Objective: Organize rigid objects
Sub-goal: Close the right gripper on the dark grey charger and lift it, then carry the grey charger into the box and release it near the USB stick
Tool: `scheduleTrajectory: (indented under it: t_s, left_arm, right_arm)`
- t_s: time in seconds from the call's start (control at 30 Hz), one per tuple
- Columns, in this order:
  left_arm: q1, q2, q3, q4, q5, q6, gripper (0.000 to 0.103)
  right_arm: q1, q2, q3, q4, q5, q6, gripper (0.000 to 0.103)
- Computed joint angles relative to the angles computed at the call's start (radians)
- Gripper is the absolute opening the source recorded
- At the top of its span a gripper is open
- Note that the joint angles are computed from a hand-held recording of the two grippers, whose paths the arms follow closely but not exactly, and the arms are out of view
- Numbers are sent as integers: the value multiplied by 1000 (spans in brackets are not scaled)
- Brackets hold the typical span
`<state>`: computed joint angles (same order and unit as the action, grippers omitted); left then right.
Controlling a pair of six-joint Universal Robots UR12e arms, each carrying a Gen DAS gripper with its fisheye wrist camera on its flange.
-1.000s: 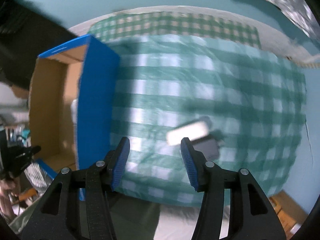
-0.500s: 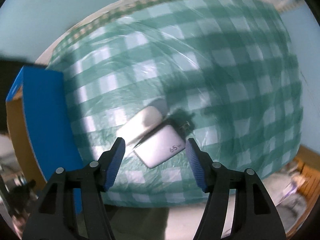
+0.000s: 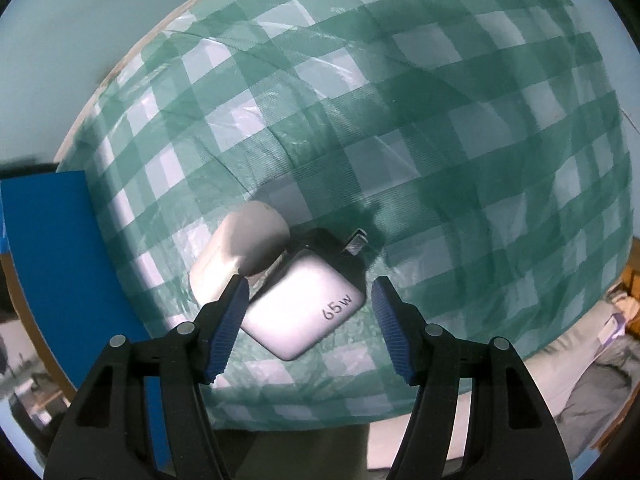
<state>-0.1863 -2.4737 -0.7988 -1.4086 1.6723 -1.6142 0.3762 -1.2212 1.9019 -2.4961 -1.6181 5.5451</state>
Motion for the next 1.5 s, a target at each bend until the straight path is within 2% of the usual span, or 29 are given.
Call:
scheduleTrajectory:
  t_s: [0.1, 0.2, 0.3, 0.4, 0.63, 0.73, 0.83, 0.97, 1.07, 1.23, 1.33, 1.5]
  left_arm:
    - [0, 0, 1, 0, 0, 1, 6]
    - [0, -2, 4, -4, 0, -2, 7]
    - [0, -2, 5, -6, 0, -3, 8]
    - [0, -3, 8, -11, 0, -6, 8]
    - [0, -3, 7, -13, 1, -8, 8]
    - [0, -3, 8, -13, -1, -8, 8]
    - [-1, -4, 9, -15, 0, -11, 8]
    - [-2, -3, 5, -11, 0, -8, 8]
    - [-2, -3, 4, -10, 1, -9, 8]
    - [-4, -4, 6, -9, 4, -7, 8]
    - [-4, -5, 8, -11, 4, -7, 8]
    - [-4, -4, 7, -8, 4, -4, 8]
  right_arm:
    - [-2, 13, 1, -17, 10, 11, 65]
    - [-5, 20, -11, 13, 19, -21, 62]
    - [-24, 28, -42, 98, 65, -149, 53]
    - [-33, 33, -59, 145, 97, -254, 48]
    - [-51, 59, -107, 241, 160, -508, 47]
    - [-48, 66, -103, 209, 168, -462, 47]
    - [-34, 67, -75, 138, 168, -387, 47]
    - [-20, 68, -78, 149, 137, -360, 42]
    - [-14, 80, -98, 173, 135, -373, 40]
    - [-10, 87, -108, 161, 142, -386, 40]
    - [12, 104, -149, 183, 128, -378, 40]
    - [14, 90, -172, 216, 104, -413, 40]
